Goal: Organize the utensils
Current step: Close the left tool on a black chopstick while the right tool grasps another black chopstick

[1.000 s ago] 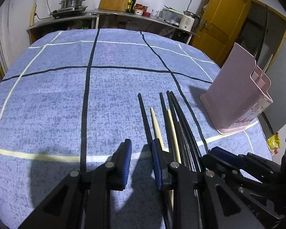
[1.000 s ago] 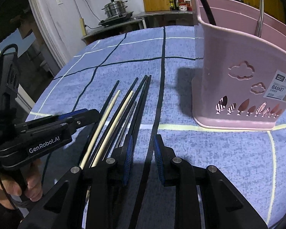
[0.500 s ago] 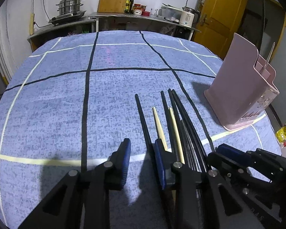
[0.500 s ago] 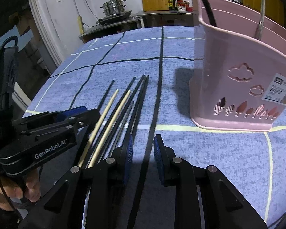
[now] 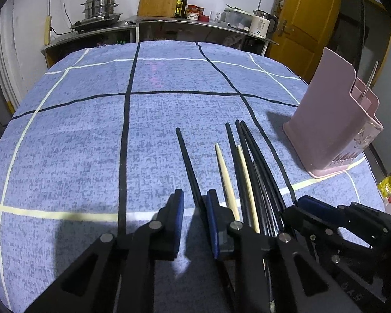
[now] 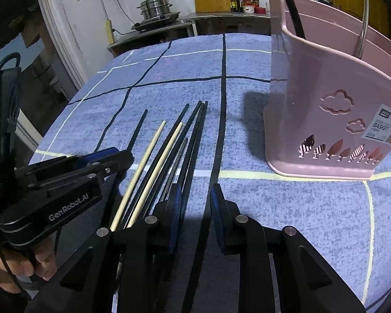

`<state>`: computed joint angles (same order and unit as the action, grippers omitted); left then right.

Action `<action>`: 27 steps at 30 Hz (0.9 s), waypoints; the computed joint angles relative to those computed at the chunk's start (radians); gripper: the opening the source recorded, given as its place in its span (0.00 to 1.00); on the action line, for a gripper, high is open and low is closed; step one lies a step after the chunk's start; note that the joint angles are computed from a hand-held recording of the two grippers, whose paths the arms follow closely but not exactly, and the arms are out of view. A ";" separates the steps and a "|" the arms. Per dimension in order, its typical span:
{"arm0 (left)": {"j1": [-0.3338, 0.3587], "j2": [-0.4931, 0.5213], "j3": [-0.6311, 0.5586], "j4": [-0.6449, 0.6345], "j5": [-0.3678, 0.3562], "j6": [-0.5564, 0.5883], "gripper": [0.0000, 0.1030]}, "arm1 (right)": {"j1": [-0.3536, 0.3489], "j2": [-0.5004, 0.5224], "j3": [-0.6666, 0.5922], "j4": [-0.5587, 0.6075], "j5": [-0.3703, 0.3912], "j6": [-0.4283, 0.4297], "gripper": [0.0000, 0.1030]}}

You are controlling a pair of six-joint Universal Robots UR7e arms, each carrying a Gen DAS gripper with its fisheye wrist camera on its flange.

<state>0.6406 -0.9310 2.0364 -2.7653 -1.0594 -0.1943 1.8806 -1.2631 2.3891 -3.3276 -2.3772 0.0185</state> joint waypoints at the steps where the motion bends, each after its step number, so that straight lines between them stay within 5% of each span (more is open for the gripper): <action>1: 0.000 -0.002 0.002 -0.002 -0.001 0.003 0.20 | 0.001 0.005 -0.003 -0.002 -0.011 -0.005 0.23; 6: -0.007 0.006 -0.004 0.011 0.016 0.020 0.19 | 0.010 0.052 -0.035 -0.009 -0.062 -0.031 0.22; 8: -0.005 0.005 -0.005 0.010 0.009 0.024 0.14 | 0.007 0.055 -0.031 -0.028 -0.071 -0.028 0.09; 21: 0.001 -0.145 0.114 0.052 -0.002 -0.046 0.06 | 0.041 -0.107 0.113 0.077 -0.032 0.131 0.06; 27: 0.008 -0.165 0.116 0.084 -0.016 -0.044 0.06 | 0.046 -0.131 0.088 0.162 -0.029 0.109 0.07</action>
